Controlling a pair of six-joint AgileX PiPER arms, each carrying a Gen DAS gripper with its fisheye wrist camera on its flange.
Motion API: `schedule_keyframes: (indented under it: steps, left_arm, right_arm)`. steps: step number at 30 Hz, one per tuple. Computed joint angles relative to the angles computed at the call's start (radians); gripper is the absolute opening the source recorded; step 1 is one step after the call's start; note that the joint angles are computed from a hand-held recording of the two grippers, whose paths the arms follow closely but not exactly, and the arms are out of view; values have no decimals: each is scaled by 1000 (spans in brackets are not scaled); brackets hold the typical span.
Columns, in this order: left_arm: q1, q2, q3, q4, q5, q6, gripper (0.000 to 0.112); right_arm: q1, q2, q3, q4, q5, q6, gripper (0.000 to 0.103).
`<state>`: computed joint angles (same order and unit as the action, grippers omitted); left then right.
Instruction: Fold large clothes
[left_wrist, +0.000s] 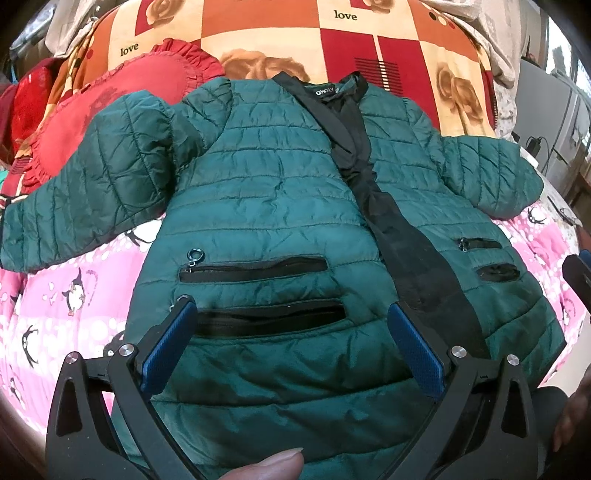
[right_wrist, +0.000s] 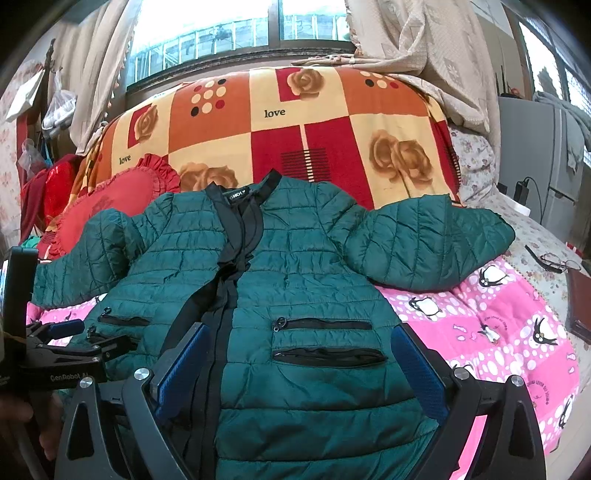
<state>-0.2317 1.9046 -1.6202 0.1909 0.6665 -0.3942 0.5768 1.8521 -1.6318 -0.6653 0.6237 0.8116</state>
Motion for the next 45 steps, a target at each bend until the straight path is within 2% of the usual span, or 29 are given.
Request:
schedule_keyframes:
  steps: [45]
  left_arm:
    - [5, -10, 23, -10, -3, 9, 103]
  right_arm:
    - [-7, 10, -26, 47, 30, -44, 97]
